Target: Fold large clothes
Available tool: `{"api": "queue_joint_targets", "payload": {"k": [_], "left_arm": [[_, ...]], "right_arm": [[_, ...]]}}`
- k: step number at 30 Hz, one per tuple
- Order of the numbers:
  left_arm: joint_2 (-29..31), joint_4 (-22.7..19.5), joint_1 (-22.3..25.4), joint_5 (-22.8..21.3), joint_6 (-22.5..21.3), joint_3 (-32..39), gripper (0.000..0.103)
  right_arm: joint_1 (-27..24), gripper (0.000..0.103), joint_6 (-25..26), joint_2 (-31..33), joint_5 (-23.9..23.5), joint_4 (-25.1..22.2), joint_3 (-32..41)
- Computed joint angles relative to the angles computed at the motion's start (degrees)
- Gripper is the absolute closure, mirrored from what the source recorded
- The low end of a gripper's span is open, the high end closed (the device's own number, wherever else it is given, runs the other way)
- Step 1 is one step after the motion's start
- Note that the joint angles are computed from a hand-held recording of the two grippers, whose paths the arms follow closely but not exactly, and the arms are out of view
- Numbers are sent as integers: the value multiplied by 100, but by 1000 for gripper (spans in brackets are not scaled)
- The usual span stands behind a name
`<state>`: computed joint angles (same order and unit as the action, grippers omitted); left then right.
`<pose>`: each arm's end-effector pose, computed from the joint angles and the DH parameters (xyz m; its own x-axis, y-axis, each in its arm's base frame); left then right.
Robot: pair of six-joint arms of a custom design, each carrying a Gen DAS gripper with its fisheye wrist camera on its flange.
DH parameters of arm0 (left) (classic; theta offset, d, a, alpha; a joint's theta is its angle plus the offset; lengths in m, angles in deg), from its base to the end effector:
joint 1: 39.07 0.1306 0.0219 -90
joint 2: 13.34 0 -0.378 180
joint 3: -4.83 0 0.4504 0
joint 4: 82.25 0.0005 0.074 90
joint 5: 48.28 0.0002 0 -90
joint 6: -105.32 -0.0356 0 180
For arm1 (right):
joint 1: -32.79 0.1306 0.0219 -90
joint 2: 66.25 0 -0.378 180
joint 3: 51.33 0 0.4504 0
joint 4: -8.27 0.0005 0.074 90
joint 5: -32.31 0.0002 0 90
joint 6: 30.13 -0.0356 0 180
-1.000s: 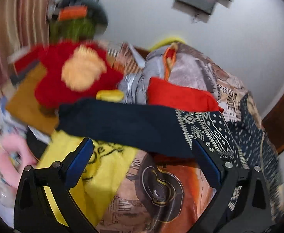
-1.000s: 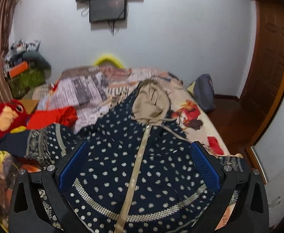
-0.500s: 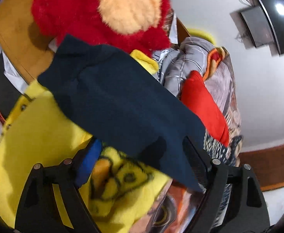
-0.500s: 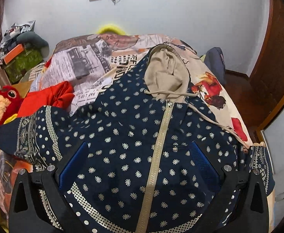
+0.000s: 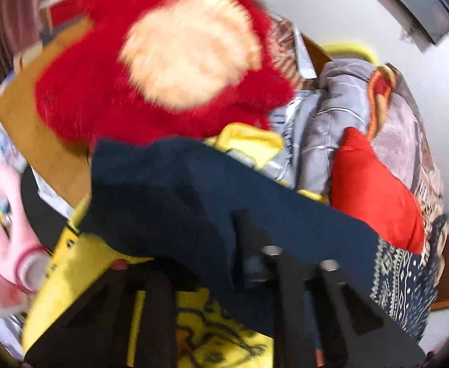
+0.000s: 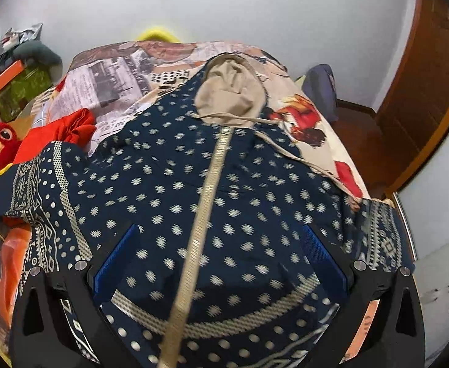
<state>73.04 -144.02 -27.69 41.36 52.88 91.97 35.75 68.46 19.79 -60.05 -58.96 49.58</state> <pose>0.4915 0.0987 0.4179 -0.5577 -0.7340 -0.3875 -0.6815 0.6714 -0.2911 0.4972 0.0267 0.5364 -0.7705 -0.1893 -0.6087 -0.1940 0.9792 -0.0590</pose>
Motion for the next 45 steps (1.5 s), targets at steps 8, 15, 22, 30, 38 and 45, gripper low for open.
{"api": "queue_joint_targets", "payload": {"k": [8,15,22,30,38,45], "left_arm": [[-42,-45,-753,-192,-802,1212,98],[723,-256,-1793,-329,-1224,3028,98],[1776,-522,-2906,-466,-1765,4673,98],[2984,-937,-3780,-214,-2051,5803,98],[3716,-1326,-4363,194,-1873,5659,98],[4085,-1965,-4676,431,-2246,5507,94]], "right_arm": [[-313,0,161,-192,4,61,-28],[-524,0,493,-370,-239,296,-108],[-698,0,742,-423,-410,449,-107],[-1010,0,935,-536,-753,508,-178],[-1344,0,882,-423,-952,134,-206],[-1430,0,1175,-466,-679,-102,-363]]}}
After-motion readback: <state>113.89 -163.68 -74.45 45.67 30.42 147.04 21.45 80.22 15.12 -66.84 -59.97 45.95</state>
